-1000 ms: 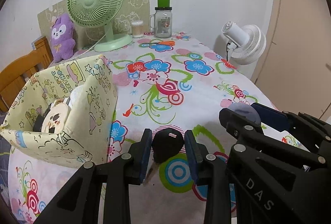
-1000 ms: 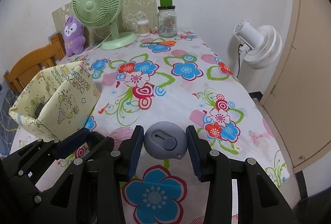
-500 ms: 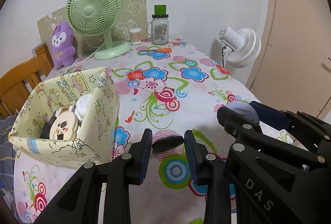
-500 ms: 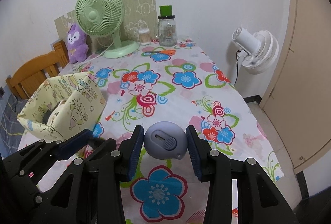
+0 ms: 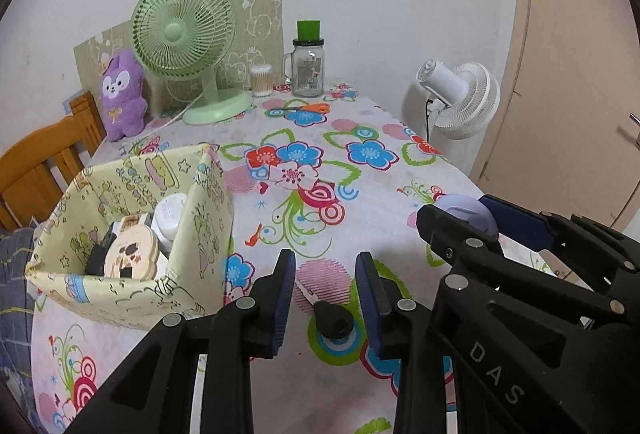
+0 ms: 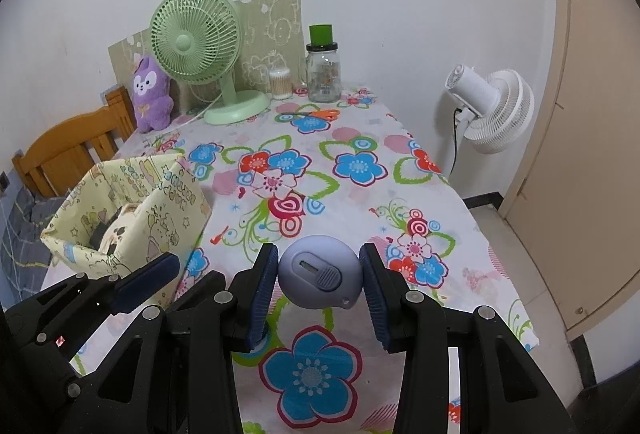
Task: Organize rigid objects
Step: 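Lift the grey tag and black key fob off the table with both tools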
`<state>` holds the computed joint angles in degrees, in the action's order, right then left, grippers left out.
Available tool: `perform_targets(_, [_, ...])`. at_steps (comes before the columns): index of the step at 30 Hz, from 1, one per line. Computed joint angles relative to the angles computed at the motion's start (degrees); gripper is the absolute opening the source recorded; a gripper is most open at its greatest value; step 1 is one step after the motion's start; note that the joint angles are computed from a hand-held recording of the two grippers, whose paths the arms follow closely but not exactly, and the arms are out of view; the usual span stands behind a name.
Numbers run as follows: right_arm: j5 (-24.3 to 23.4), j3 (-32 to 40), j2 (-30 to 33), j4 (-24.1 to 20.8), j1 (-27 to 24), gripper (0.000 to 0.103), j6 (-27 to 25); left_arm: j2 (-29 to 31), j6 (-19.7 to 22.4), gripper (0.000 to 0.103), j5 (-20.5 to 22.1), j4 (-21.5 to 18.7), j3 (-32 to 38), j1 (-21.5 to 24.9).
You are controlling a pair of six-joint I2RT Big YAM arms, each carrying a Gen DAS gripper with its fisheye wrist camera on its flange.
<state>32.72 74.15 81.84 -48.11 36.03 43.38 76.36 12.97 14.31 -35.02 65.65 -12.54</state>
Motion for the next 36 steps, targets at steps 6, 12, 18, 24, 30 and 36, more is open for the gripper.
perform_targets(6, [-1.32, -0.66, 0.58, 0.60, -0.42, 0.046, -0.09, 0.66, -0.55, 0.038, -0.55, 0.76, -0.73, -0.19])
perform_targets(12, [-3.14, -1.37, 1.64, 1.23, -1.37, 0.046, -0.33, 2.83, -1.43, 0.050, -1.08, 0.45, -0.28, -0.45])
perform_targets(18, [-5.13, -2.03, 2.59, 2.07, -2.59, 0.045, -0.48, 4.76, -2.08, 0.069, -1.72, 1.10, -0.11, -0.76])
perform_targets(24, [-6.84, -3.08, 3.50, 3.80, -3.65, 0.045, -1.05, 6.72, -2.46, 0.076, -2.54, 1.45, 0.14, -1.29])
perform_targets(30, [-8.72, -4.06, 4.12, 5.12, -4.70, 0.045, -0.56, 8.09, -3.87, 0.076, -4.06, 1.91, 0.15, -1.33])
perform_targets(36, [-10.73, -4.79, 4.97, 5.84, -5.38, 0.045, -0.21, 8.55, -3.70, 0.075, -5.11, 2.10, -0.77, -1.56])
